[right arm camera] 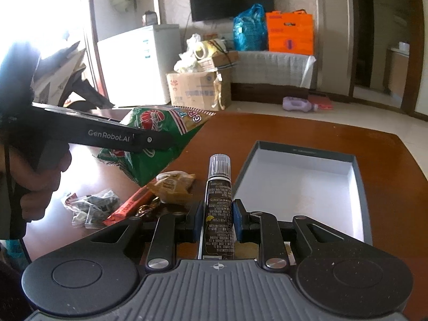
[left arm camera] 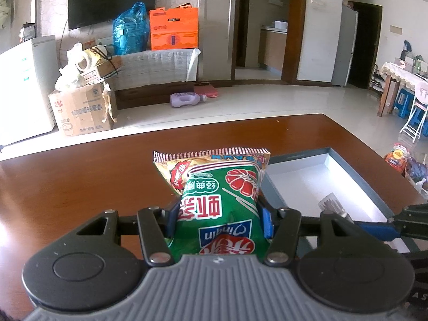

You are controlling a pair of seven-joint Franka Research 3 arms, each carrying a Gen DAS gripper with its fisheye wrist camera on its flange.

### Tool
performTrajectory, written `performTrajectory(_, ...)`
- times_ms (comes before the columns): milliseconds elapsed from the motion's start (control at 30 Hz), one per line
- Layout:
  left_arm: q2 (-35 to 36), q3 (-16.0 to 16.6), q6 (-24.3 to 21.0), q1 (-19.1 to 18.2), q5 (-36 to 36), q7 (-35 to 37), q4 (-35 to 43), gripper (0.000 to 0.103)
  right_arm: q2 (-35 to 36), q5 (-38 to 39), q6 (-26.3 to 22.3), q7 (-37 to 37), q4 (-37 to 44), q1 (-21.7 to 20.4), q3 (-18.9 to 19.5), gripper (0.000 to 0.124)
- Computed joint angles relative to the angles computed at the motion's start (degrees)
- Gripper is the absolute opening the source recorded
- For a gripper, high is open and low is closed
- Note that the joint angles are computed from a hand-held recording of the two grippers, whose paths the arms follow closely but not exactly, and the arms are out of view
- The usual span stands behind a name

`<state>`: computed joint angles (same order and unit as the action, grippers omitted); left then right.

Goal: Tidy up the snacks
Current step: 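Lift and carry the chip bag and black tube over the white box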

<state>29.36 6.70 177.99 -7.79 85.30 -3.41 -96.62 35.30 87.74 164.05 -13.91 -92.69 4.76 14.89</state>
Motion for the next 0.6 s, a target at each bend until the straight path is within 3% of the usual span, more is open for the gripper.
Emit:
performTrajectory(233, 2.45, -0.62, -0.07, -1.55, -5.36, 4.78, 3.12, 0.055, 0.14, 1.47, 0.40, -0.61, 0.14, -0.86, -0.26, 0.025)
performTrajectory(600, 7.89, -1.39, -0.25, -4.82, -20.35, 19.07, 8.94, 0.055, 0.10, 4.45, 0.36, -2.26, -0.16, -1.63, -1.80, 0.025)
